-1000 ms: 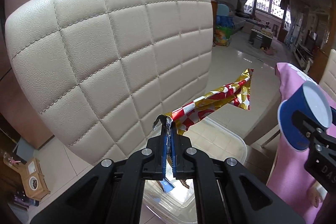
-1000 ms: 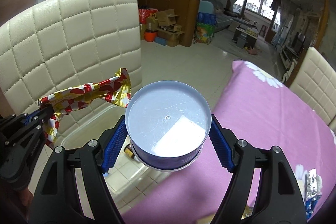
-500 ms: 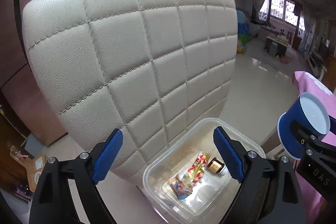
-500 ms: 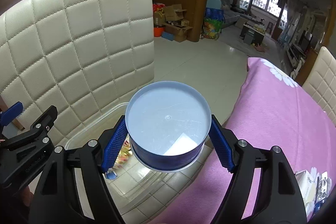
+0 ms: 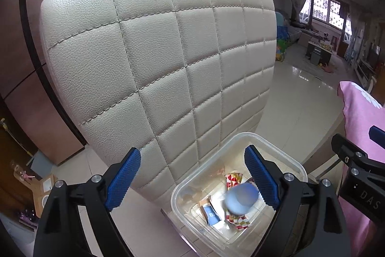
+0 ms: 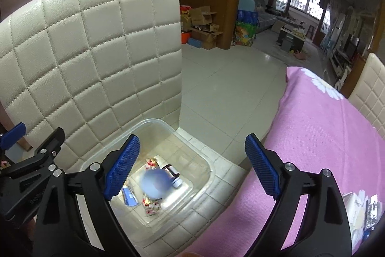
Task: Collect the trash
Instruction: 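Carry wrapper and blue tin to the bin and release both, then grasp the bread bag with left tool while right tool grasps the milk carton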
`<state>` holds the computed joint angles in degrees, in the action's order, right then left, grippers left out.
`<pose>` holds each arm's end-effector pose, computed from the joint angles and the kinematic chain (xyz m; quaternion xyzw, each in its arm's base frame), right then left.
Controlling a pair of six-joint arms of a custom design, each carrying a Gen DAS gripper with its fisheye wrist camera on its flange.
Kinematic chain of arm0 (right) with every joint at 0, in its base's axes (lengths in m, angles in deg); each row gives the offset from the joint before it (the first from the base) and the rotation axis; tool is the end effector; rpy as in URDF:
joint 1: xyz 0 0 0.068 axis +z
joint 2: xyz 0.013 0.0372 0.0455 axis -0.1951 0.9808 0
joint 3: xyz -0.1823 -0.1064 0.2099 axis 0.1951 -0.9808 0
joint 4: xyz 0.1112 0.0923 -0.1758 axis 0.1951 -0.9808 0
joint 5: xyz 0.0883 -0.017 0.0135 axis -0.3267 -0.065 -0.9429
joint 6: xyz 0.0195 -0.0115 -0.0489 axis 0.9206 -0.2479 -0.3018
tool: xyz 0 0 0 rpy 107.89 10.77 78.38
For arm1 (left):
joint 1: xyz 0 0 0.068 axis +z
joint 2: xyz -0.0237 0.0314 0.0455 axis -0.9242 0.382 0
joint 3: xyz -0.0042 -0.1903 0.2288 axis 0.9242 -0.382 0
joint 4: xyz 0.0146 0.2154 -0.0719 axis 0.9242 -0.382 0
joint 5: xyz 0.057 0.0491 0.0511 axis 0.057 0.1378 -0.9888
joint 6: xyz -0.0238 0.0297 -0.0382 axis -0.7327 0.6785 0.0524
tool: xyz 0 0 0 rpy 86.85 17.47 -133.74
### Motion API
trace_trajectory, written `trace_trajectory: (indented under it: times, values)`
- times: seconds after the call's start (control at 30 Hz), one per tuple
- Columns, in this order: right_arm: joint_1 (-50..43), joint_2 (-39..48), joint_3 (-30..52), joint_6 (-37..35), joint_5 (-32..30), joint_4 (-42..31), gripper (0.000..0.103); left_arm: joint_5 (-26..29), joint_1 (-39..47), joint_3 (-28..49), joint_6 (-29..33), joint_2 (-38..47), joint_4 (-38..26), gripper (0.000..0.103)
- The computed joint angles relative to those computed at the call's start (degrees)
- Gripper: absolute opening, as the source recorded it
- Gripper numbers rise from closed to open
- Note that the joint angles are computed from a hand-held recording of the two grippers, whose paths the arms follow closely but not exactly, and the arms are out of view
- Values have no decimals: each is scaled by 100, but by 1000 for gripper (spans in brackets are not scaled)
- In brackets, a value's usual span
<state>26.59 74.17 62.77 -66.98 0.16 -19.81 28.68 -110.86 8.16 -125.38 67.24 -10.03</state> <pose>0.2656 0.1872 0.0831 -0.0684 0.9194 -0.0200 0.3868 0.2018 -0.1583 0.0653 -0.1006 0.9053 0.0762 0.4055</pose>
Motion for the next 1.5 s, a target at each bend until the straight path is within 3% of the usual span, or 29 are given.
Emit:
trace_trajectory:
  times: [1.03, 1.37, 1.5]
  values:
    - [5, -944, -1185, 71, 488, 320, 88, -399, -1037, 291, -519, -517, -1043, 86]
    - [-315, -1726, -2520, 97, 837, 855, 88, -407, -1874, 1014, -571, -318, -1657, 86]
    - [-783, -2272, -3497, -56, 820, 1394, 88, -395, -2316, 1523, -538, -104, -2006, 86]
